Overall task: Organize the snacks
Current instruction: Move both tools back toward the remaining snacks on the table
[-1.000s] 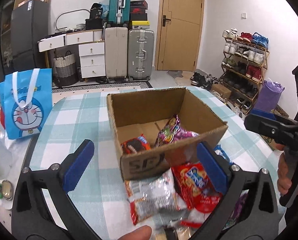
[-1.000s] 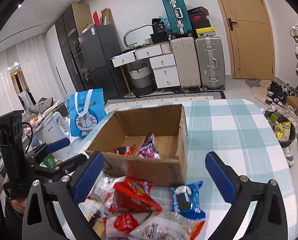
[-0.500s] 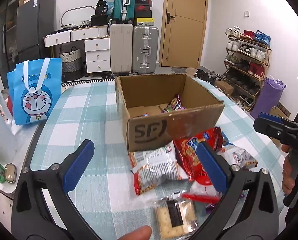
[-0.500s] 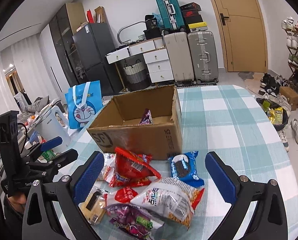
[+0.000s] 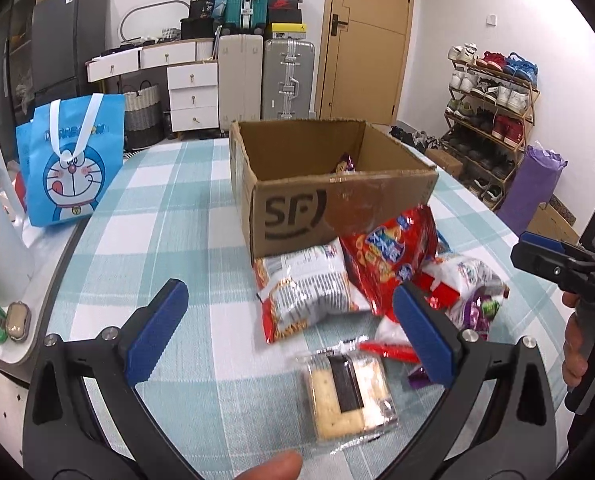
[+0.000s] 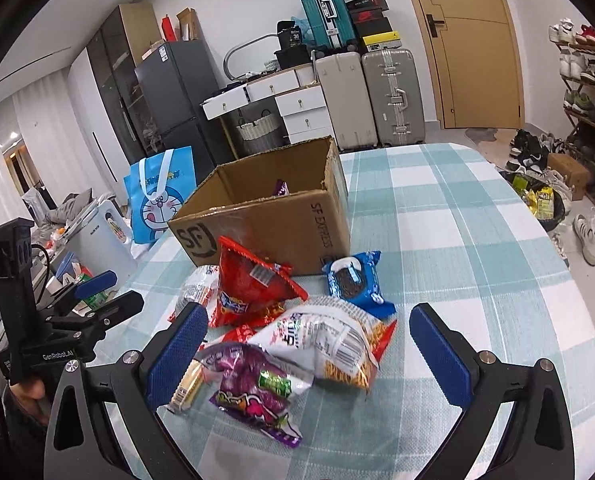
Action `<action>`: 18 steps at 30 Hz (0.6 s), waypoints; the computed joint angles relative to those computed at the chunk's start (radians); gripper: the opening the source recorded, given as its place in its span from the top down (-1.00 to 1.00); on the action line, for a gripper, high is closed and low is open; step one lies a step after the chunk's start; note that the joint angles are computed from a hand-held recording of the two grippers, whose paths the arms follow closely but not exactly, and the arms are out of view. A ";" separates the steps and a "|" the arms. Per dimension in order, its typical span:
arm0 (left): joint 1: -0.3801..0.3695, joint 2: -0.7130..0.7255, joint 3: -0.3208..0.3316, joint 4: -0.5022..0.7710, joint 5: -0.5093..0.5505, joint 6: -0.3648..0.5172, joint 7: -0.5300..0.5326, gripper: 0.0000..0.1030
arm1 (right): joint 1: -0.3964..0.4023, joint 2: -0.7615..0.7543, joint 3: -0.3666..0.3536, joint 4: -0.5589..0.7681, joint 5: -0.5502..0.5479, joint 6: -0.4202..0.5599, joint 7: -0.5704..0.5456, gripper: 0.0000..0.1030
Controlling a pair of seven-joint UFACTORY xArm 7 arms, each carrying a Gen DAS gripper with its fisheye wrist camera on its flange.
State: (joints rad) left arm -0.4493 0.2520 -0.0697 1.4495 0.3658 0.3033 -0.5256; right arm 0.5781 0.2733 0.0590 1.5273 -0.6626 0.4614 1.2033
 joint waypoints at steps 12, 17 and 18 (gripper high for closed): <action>0.007 -0.022 -0.014 -0.070 -0.013 -0.010 0.003 -0.98 | 0.002 -0.041 0.023 -0.082 -0.002 -0.011 0.059 -0.99; 0.010 -0.036 -0.018 -0.107 -0.023 -0.015 0.003 -0.98 | -0.007 -0.046 0.047 -0.109 0.049 -0.034 0.051 -0.99; 0.012 -0.037 -0.020 -0.112 -0.028 -0.015 0.005 -0.98 | -0.006 -0.044 0.051 -0.110 0.060 -0.033 0.041 -0.99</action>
State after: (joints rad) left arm -0.4375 0.2148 -0.0894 1.3377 0.3382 0.2882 -0.5211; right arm 0.5719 0.2297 0.1098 1.4177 -0.6023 0.4280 1.2445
